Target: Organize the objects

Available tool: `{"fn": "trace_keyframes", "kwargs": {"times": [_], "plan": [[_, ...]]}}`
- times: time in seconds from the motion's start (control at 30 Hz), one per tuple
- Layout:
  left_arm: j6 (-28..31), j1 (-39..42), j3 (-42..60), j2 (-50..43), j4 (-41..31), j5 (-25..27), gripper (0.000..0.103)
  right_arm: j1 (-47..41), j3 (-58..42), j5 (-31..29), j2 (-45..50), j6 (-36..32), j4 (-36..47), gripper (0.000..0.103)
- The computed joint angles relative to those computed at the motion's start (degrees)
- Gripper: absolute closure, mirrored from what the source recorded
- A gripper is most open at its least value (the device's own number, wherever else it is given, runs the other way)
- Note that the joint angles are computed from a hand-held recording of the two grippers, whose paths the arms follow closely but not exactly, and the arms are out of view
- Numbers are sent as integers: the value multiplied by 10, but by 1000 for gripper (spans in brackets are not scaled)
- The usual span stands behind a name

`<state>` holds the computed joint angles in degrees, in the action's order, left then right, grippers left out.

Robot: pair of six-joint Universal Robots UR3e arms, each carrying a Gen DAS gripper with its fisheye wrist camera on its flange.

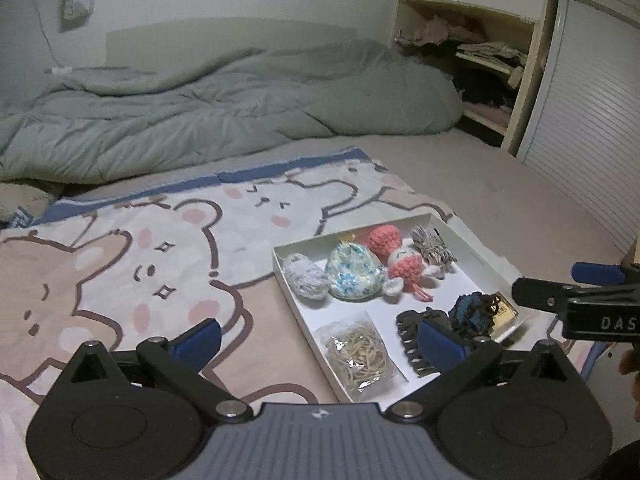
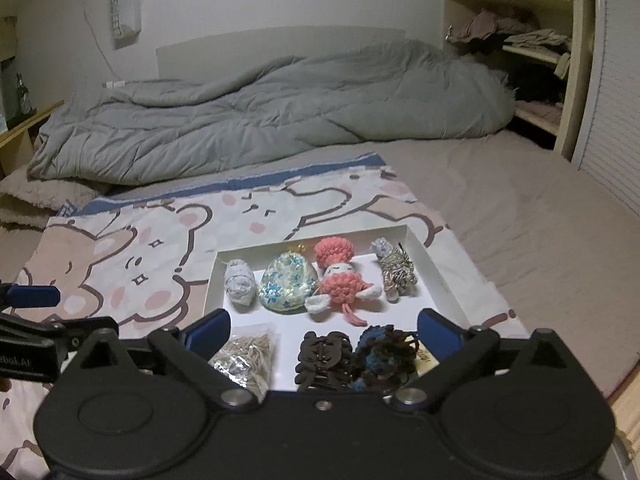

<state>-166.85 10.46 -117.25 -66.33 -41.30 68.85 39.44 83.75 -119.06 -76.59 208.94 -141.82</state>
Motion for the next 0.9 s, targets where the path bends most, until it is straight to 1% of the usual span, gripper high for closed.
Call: {"fn": "trace_keyframes", "kwargs": {"times": [0.13, 0.3, 0.43, 0.67, 0.8, 0.9], "plan": [[-21, -7, -21, 22, 28, 29, 0, 16, 13, -19, -9, 9, -7, 2], [-28, 12, -27, 46, 2, 9, 0, 37, 23, -41, -12, 14, -8, 2], [-18, 22, -40, 63, -2, 6, 0, 49, 31, -51, -15, 27, -9, 2], [-2, 21, -65, 82, 14, 27, 0, 69, 38, -74, -15, 43, -1, 1], [8, 24, -68, 86, 8, 30, 0, 78, 36, -88, -11, 49, 6, 1], [5, 22, -64, 82, -1, 39, 0, 81, 34, -88, -9, 54, 11, 1]]}}
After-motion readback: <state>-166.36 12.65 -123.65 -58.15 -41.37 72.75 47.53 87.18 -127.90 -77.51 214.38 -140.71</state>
